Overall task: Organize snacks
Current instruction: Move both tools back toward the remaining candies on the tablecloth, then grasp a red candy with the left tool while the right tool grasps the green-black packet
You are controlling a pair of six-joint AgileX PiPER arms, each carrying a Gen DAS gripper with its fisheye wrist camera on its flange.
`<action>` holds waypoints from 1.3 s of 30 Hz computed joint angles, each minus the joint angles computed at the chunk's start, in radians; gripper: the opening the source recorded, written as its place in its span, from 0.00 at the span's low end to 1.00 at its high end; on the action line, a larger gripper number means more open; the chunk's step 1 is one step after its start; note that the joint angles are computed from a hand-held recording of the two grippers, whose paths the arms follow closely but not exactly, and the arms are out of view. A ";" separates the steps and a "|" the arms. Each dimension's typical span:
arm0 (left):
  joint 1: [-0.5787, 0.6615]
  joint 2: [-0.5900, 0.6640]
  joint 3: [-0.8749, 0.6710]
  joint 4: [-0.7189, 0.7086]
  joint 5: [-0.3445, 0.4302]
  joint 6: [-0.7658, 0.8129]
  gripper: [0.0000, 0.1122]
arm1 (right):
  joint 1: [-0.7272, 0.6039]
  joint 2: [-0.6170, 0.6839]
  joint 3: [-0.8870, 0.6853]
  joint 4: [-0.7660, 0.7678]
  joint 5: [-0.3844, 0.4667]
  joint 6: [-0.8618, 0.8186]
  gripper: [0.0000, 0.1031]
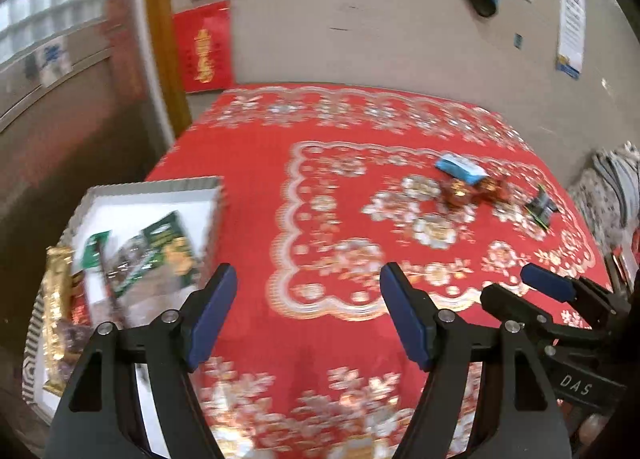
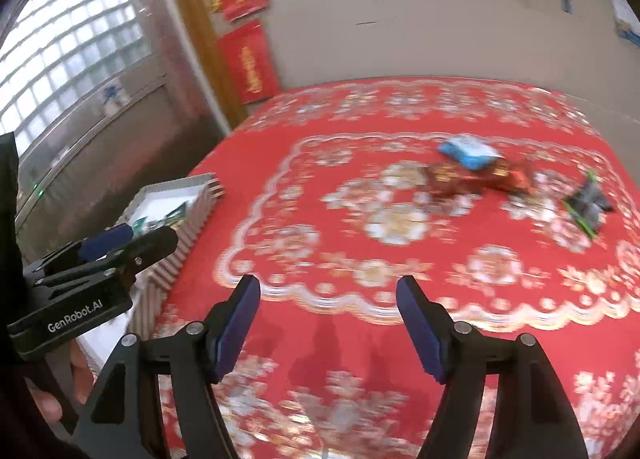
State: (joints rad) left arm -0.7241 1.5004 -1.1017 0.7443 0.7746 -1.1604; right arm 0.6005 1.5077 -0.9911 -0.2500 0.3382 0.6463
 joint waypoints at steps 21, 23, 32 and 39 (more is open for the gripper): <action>-0.006 0.423 -0.540 -0.304 0.026 0.376 0.66 | -0.448 -0.120 0.148 0.512 0.011 -0.641 0.76; 0.016 0.480 -0.617 -0.369 0.014 0.489 0.66 | -0.467 -0.114 0.151 0.556 0.011 -0.689 0.76; 0.059 0.864 -1.198 -0.546 0.239 0.934 0.66 | -0.546 -0.058 0.131 0.701 0.025 -0.864 0.76; 0.086 1.079 -1.570 -0.637 0.400 1.087 0.66 | -0.629 -0.023 0.112 0.770 0.039 -0.956 0.76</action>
State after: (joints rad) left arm -0.6385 2.5789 -2.6712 0.1071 1.1742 -0.0735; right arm -0.0289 1.4845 -0.8791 0.5198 0.3773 -0.3095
